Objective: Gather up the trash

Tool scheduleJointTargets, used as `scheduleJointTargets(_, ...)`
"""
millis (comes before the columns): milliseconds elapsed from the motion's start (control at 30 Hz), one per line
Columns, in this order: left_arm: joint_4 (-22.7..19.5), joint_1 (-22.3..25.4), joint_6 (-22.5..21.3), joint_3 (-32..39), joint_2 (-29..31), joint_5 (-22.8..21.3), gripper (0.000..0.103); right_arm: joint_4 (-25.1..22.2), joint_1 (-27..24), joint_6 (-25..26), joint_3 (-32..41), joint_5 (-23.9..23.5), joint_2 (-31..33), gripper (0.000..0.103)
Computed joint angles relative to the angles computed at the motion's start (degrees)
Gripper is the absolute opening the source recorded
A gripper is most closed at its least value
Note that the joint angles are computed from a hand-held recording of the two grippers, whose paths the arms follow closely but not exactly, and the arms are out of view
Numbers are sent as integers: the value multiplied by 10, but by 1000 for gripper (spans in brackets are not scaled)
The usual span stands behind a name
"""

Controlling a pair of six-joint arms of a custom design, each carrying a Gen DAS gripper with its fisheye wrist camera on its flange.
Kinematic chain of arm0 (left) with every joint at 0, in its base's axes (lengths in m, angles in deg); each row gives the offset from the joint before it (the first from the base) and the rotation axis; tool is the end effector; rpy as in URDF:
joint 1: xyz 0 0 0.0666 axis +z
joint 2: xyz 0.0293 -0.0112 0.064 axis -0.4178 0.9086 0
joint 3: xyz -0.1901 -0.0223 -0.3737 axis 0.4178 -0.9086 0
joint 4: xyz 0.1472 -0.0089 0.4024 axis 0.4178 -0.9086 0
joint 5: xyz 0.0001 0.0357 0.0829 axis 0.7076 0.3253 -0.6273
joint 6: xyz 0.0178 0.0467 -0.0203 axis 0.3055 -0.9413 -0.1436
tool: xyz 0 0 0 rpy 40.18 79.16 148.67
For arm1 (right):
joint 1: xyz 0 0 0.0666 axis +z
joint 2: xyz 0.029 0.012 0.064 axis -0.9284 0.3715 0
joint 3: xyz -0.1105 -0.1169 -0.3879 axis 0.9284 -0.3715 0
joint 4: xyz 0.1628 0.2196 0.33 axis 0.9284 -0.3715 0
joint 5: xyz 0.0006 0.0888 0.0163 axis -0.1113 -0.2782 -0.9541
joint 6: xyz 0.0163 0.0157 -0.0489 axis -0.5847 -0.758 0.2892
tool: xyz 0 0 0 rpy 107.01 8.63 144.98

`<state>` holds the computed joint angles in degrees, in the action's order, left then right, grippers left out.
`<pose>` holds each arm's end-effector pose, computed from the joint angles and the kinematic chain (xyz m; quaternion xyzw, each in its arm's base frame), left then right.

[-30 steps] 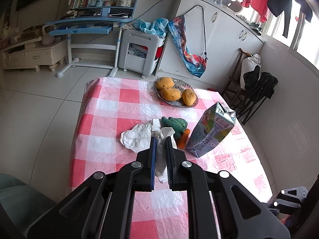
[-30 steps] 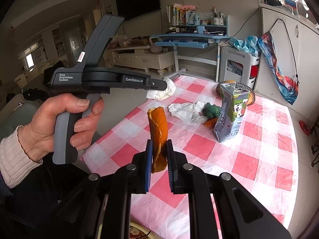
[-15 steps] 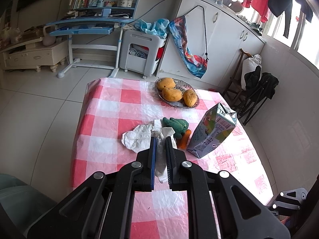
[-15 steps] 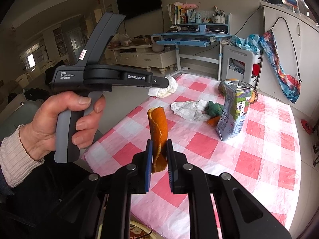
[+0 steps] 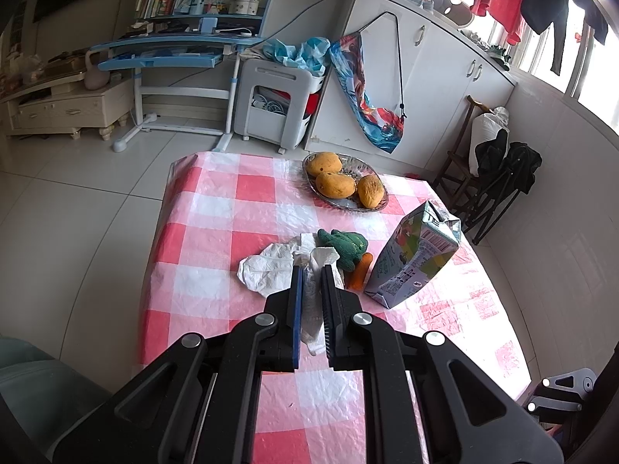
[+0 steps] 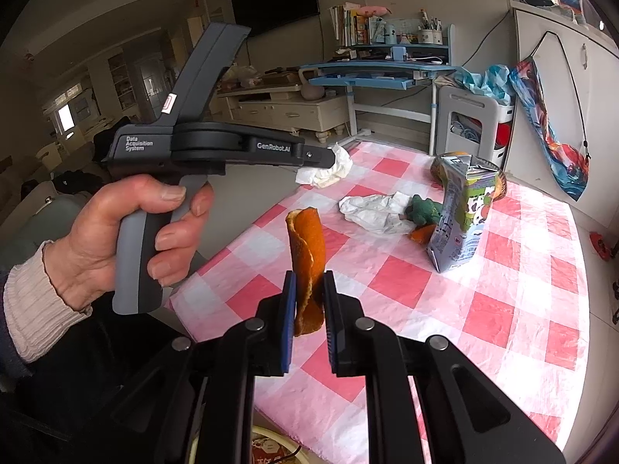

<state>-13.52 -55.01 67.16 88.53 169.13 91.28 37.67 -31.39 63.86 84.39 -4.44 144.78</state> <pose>0.5381 -0.3237 0.3951 0.2058 0.8894 -0.2244 0.3409 0.3414 0.2466 0.3966 -0.0788 0.9003 0.1316 0.4073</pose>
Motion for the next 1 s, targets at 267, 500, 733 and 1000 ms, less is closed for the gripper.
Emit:
scheduleJointTargets(267,0,0,0,0,1,0,10,1,0,3,0,-8,1,14)
scheduleJointTargets(500,1,0,0,0,0,-1,10,0,-1,7,2,-17,5,14)
scheduleJointTargets(733,1,-1,0,0,1,-1,10,-2,0,11,4,-24,8,14)
scheduleJointTargets(1000,2,-1,0,0,1,-2,10,-4,1,13,5,-29,9,14)
